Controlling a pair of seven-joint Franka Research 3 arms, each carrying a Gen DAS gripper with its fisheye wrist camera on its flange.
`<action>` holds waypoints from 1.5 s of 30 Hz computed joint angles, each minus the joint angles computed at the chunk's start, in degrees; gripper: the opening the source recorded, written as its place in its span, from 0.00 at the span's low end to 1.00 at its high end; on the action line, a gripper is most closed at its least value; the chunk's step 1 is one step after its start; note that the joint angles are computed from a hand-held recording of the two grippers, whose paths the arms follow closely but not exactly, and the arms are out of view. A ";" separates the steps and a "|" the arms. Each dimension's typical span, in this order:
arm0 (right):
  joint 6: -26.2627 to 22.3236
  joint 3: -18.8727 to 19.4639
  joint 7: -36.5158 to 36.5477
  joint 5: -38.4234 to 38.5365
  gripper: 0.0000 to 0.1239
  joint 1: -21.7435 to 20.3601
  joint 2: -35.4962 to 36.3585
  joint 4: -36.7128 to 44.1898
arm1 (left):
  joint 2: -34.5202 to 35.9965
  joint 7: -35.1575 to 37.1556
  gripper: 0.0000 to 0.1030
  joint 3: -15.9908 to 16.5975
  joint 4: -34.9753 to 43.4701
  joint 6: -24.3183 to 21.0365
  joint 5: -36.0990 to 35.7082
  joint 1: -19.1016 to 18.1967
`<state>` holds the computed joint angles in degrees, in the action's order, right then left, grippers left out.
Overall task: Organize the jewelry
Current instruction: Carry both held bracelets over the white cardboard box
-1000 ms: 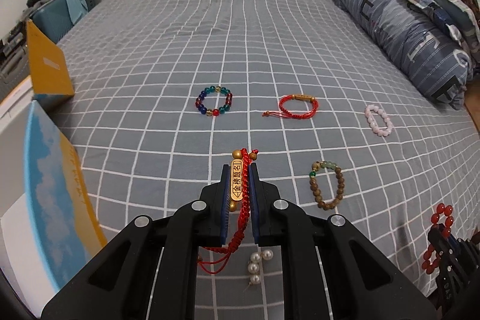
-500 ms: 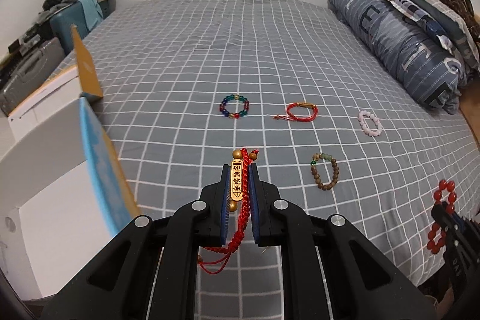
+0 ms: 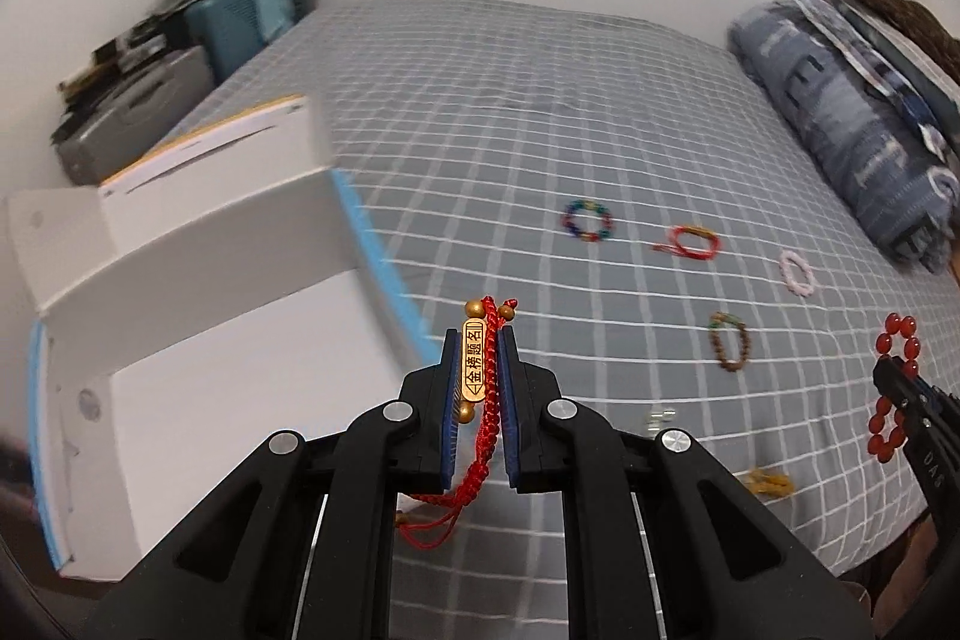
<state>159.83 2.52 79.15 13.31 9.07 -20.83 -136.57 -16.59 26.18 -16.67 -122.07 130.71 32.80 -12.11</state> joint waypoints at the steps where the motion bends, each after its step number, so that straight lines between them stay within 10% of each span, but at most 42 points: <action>1: -0.06 0.37 -0.06 0.02 0.10 0.47 0.36 0.58 | -1.12 -0.26 0.11 0.20 -0.68 -0.62 -0.01 0.18; 24: -3.50 7.17 -5.31 4.43 0.10 16.53 9.84 15.92 | -29.16 1.42 0.11 4.85 -18.88 -12.80 -6.32 6.71; 45: -17.19 8.09 3.66 -7.97 0.10 22.39 28.47 30.19 | -24.47 4.55 0.12 9.43 -23.56 -11.85 -12.53 10.55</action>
